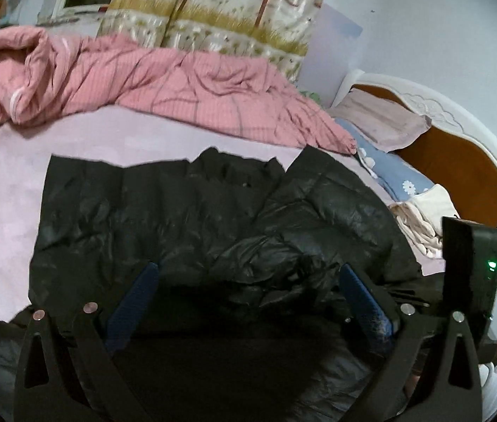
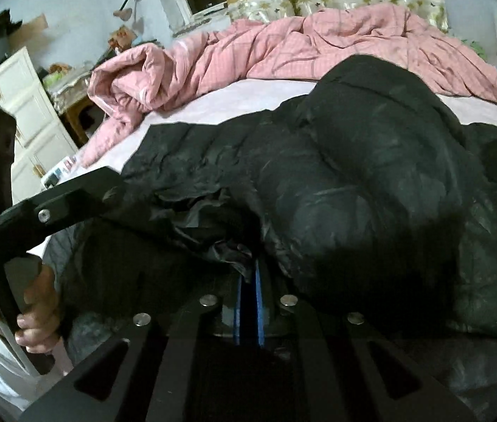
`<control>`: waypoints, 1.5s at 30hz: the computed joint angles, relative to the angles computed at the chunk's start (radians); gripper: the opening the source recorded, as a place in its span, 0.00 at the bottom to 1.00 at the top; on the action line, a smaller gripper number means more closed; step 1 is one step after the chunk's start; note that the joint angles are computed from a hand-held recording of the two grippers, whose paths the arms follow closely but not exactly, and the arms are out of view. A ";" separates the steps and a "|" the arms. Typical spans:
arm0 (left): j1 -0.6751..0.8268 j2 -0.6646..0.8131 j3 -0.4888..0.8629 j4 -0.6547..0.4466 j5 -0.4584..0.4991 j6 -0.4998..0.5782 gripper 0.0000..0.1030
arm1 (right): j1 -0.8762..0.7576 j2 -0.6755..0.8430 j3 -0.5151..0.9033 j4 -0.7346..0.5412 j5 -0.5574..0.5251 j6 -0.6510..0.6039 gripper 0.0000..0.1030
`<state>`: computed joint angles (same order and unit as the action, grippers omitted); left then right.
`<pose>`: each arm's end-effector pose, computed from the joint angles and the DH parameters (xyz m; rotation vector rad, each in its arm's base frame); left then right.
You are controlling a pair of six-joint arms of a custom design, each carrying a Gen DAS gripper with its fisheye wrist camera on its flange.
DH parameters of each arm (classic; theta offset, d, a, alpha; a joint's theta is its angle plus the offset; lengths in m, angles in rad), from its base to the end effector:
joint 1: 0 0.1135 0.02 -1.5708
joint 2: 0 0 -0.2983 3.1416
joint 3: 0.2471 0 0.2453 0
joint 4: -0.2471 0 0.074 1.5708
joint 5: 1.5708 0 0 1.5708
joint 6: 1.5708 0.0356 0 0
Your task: Fold large clothes
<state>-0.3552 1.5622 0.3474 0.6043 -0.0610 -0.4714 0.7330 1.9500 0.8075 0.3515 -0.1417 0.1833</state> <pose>0.2317 -0.0836 0.1470 -0.1632 2.2024 -0.4002 0.2646 0.2450 0.1215 -0.7294 2.3250 0.5977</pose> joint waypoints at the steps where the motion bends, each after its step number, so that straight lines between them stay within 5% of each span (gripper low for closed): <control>1: 0.000 0.005 0.005 -0.009 0.004 -0.005 0.99 | 0.000 -0.005 -0.007 0.009 -0.003 0.007 0.12; 2: -0.001 0.008 0.013 -0.027 0.004 -0.010 0.99 | -0.005 -0.017 -0.015 0.010 -0.020 0.019 0.14; 6: -0.009 0.038 0.030 -0.059 0.001 -0.019 0.99 | -0.026 -0.062 -0.037 0.007 -0.039 0.036 0.58; 13: -0.009 0.060 0.053 -0.114 -0.051 -0.022 0.99 | -0.110 -0.191 -0.126 0.085 0.037 0.074 0.58; 19: -0.030 0.012 -0.010 0.016 0.047 0.013 0.99 | -0.211 -0.269 -0.164 0.111 0.115 0.069 0.58; 24: -0.141 0.017 0.040 -0.056 -0.056 0.062 0.99 | -0.281 -0.298 -0.169 0.106 0.142 0.063 0.59; 27: -0.165 0.083 0.108 -0.134 -0.113 0.056 0.81 | -0.322 -0.308 -0.168 0.106 0.125 0.081 0.59; 29: -0.181 0.124 0.190 -0.286 -0.218 0.050 0.29 | -0.332 -0.312 -0.170 0.110 0.129 0.090 0.59; 31: -0.154 0.135 0.201 -0.312 -0.196 0.071 0.05 | -0.339 -0.315 -0.174 0.114 0.131 0.085 0.59; 38: -0.096 0.062 0.176 -0.366 -0.606 0.148 0.01 | -0.357 -0.302 -0.160 0.090 0.148 0.072 0.60; 43: -0.011 0.049 0.138 -0.310 -0.778 0.177 0.01 | -0.344 -0.276 -0.136 0.051 0.191 0.069 0.61; 45: 0.024 0.061 0.131 -0.283 -0.767 0.214 0.01 | -0.336 -0.262 -0.122 0.033 0.195 0.056 0.62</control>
<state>-0.3313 1.6228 0.4781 0.3211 -0.8275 -0.2579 0.3967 1.6878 0.6851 0.3841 0.0537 0.2397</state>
